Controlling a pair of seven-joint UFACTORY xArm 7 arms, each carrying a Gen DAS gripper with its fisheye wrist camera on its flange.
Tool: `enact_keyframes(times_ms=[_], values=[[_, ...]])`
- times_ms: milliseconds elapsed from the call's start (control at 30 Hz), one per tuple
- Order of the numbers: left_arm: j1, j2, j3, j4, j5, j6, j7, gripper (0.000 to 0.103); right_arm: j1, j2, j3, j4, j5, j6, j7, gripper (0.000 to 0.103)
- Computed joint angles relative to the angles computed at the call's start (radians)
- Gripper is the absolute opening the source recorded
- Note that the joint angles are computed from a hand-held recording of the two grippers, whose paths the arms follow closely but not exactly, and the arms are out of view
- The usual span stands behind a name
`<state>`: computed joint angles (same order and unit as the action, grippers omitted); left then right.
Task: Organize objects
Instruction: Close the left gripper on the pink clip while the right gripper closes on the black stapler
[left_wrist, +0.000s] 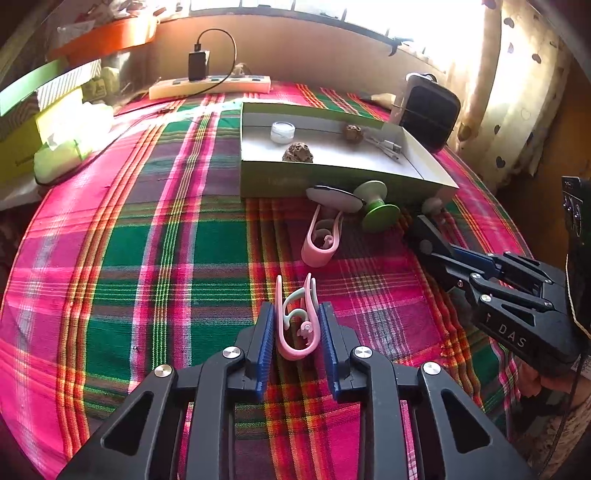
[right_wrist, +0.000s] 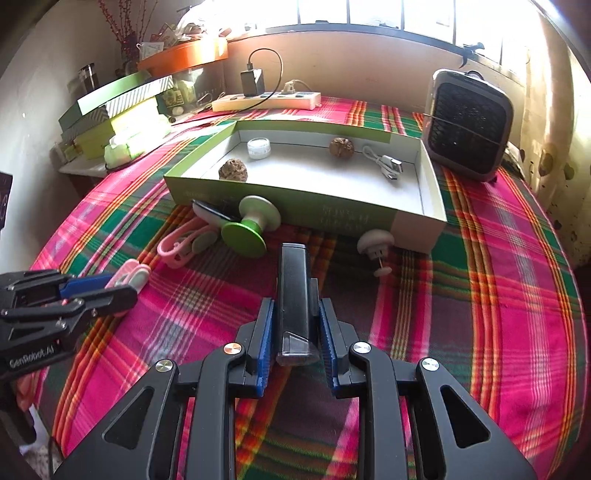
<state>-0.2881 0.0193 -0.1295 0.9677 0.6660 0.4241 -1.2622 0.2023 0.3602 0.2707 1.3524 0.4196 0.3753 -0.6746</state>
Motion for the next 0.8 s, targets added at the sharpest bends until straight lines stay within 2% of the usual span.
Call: enact_keyframes(times_ms=[233,433,500,567,633,800], values=[[-0.004,0.011,0.005,0.013,0.056,0.014,-0.035,0.022,0.001,-0.047,-0.009,-0.072,0.000,-0.040,0.011,0.025],[-0.009,0.014,0.006,0.016,0.075,0.023,-0.042,0.023,0.009,-0.044,-0.019,-0.069,-0.018,-0.038,0.038,0.025],[-0.008,0.011,0.007,0.012,0.080,0.016,-0.048,0.023,0.010,-0.037,-0.020,-0.059,-0.028,-0.024,0.047,0.028],[-0.008,0.011,0.007,0.010,0.098,0.014,-0.061,0.024,0.006,-0.032,-0.015,-0.052,-0.025,-0.019,0.044,0.043],[-0.011,0.016,0.006,0.017,0.119,0.025,-0.077,0.025,0.005,-0.024,-0.011,-0.040,-0.027,-0.008,0.038,0.050],[-0.025,0.037,0.009,0.045,0.195,0.067,-0.129,0.028,0.017,-0.006,-0.021,-0.017,-0.057,-0.005,0.062,0.051]])
